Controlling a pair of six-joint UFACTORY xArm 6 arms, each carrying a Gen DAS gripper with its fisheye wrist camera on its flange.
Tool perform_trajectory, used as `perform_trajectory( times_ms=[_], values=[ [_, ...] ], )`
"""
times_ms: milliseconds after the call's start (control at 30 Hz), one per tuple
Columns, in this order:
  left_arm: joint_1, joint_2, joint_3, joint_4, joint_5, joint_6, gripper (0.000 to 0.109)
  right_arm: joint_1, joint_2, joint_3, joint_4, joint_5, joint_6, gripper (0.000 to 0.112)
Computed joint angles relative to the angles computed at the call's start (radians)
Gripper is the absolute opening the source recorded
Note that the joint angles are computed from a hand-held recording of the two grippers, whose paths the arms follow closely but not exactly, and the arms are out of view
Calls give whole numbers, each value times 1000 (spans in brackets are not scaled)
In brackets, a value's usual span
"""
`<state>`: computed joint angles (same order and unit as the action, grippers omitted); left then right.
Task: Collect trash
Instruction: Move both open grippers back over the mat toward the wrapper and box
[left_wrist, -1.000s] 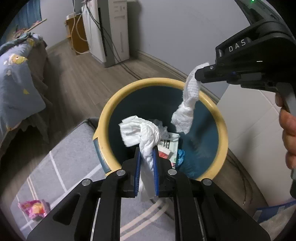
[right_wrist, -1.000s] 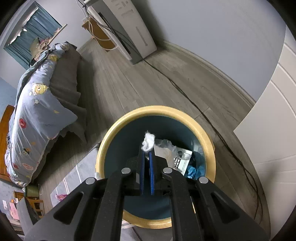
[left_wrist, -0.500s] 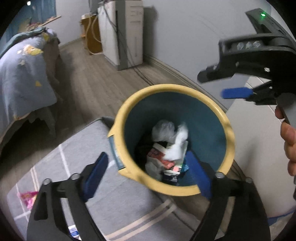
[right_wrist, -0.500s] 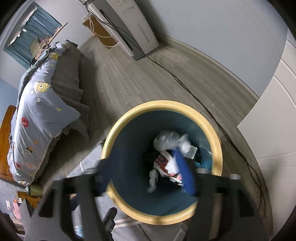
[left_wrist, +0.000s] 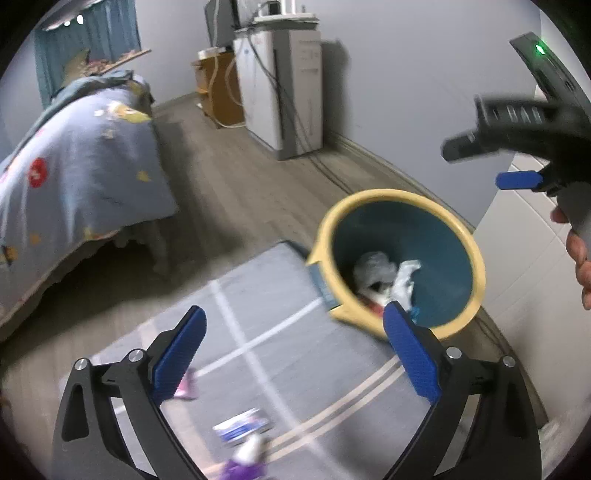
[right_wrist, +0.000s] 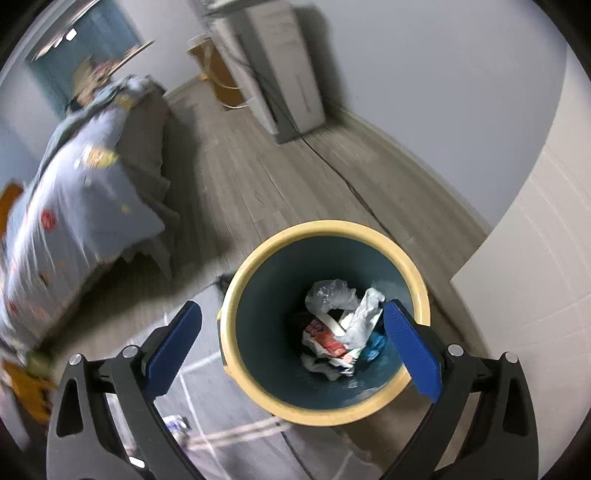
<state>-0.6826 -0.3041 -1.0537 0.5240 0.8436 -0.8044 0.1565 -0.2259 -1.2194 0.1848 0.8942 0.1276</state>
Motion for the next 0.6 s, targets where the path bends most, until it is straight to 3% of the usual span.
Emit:
perform_trajectory(
  times_ms=[133, 267, 500, 600],
  values=[
    [33, -135, 82, 3, 71, 18, 96, 77, -65, 45, -83, 3, -21, 97],
    [102, -294, 206, -5, 98, -87, 96, 132, -113, 81, -156, 2, 16, 97],
    [195, -428, 290, -35, 207, -116, 96, 186, -139, 105, -70, 47, 140, 97],
    [223, -474, 320, -48, 247, -84, 96, 251, -148, 116, -125, 57, 204, 97]
  ],
)
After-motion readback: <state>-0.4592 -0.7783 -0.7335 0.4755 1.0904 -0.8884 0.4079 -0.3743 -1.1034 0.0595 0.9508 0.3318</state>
